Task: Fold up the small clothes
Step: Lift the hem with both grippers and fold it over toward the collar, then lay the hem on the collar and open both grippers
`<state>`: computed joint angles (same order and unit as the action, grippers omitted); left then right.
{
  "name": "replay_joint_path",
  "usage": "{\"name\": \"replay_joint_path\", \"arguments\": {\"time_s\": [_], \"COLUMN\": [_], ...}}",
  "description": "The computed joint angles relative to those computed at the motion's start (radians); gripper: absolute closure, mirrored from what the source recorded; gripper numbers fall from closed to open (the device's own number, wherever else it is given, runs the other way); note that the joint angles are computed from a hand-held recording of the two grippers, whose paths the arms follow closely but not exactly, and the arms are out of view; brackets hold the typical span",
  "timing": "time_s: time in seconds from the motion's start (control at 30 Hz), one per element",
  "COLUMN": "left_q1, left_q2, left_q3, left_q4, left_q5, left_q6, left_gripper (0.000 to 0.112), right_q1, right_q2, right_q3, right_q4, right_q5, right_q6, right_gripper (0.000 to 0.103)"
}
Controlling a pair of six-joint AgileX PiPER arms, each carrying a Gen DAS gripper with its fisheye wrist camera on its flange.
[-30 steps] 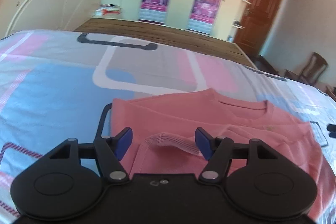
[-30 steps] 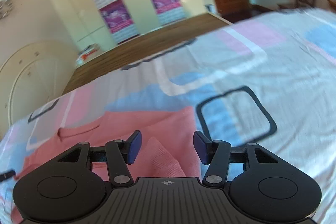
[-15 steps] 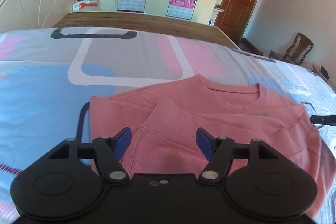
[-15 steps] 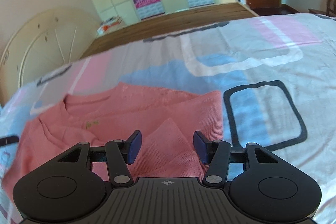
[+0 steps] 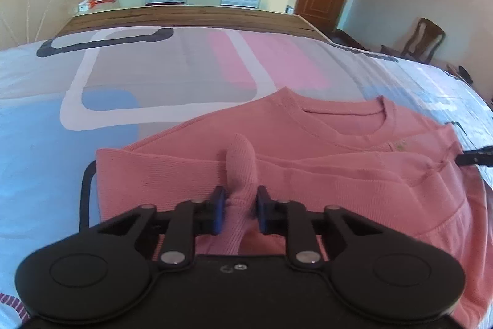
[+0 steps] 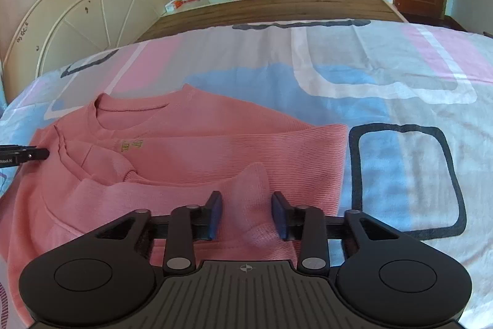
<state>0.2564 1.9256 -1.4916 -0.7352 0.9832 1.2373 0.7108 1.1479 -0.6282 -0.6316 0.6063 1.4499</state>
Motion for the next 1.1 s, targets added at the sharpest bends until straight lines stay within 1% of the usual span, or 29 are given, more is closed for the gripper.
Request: {"name": "replay_joint_path", "arguments": {"time_s": [0.03,0.1,0.13,0.2,0.23,0.3,0.33,0.37,0.43,0.5,0.6,0.7,0.77,0.83,0.87,0.9,0.93,1.03,1.1], "left_q1": [-0.001,-0.011,-0.015,-0.017,-0.019,-0.020,-0.019,-0.018,-0.010,0.004,0.044,0.083,0.093,0.089,0.081,0.067,0.051,-0.014,-0.039], "left_q2": [-0.003,0.000,0.005,0.025,0.031,0.023,0.012,0.003,-0.023,-0.051,-0.086,-0.126,-0.150,-0.156,-0.148,-0.134,-0.124,-0.093,-0.078], "left_q3": [0.003,-0.003,-0.011,-0.041,-0.051,-0.037,-0.019,-0.007,0.025,0.060,0.088,0.116,0.140,0.143,0.131,0.112,0.105,0.111,0.126], "left_q4": [-0.001,0.016,0.025,0.037,0.040,0.033,0.025,0.019,-0.004,-0.051,-0.150,-0.241,-0.292,-0.334,-0.338,-0.321,-0.308,-0.252,-0.240], "left_q5": [-0.003,-0.008,-0.012,0.005,0.011,0.001,-0.008,-0.007,-0.012,-0.021,-0.011,-0.010,-0.041,-0.080,-0.097,-0.110,-0.132,-0.241,-0.299], "left_q6": [0.014,0.017,0.005,-0.029,-0.044,-0.027,0.003,0.023,0.061,0.092,0.111,0.139,0.152,0.127,0.100,0.059,0.034,-0.027,-0.048], "left_gripper": [0.093,0.088,0.082,0.080,0.080,0.083,0.092,0.098,0.099,0.099,0.100,0.100,0.100,0.100,0.100,0.100,0.100,0.100,0.100], "right_q1": [-0.006,0.014,-0.004,-0.078,-0.088,-0.077,-0.067,-0.055,0.004,0.059,0.133,0.214,0.242,0.244,0.231,0.204,0.158,0.036,-0.021], "right_q2": [0.004,0.003,0.000,-0.003,0.003,0.012,0.015,0.016,0.020,0.002,-0.043,-0.088,-0.104,-0.087,-0.069,-0.048,-0.022,0.079,0.145], "right_q3": [-0.004,-0.007,-0.002,0.015,0.015,-0.001,-0.008,-0.016,-0.031,-0.020,-0.008,-0.019,-0.032,-0.054,-0.068,-0.081,-0.092,-0.116,-0.124], "right_q4": [0.004,-0.056,-0.045,0.074,0.101,0.116,0.118,0.121,0.041,-0.045,-0.151,-0.252,-0.306,-0.355,-0.372,-0.382,-0.383,-0.369,-0.360], "right_q5": [0.011,0.052,0.039,-0.056,-0.073,-0.066,-0.059,-0.049,0.004,0.024,0.071,0.179,0.247,0.297,0.308,0.300,0.269,0.176,0.123], "right_q6": [-0.018,0.025,0.009,-0.115,-0.150,-0.182,-0.187,-0.194,-0.103,0.026,0.195,0.334,0.402,0.439,0.445,0.443,0.435,0.406,0.414], "right_gripper": [0.071,0.070,0.069,0.069,0.069,0.070,0.085,0.095,0.096,0.096,0.096,0.096,0.097,0.097,0.097,0.097,0.097,0.097,0.097]}}
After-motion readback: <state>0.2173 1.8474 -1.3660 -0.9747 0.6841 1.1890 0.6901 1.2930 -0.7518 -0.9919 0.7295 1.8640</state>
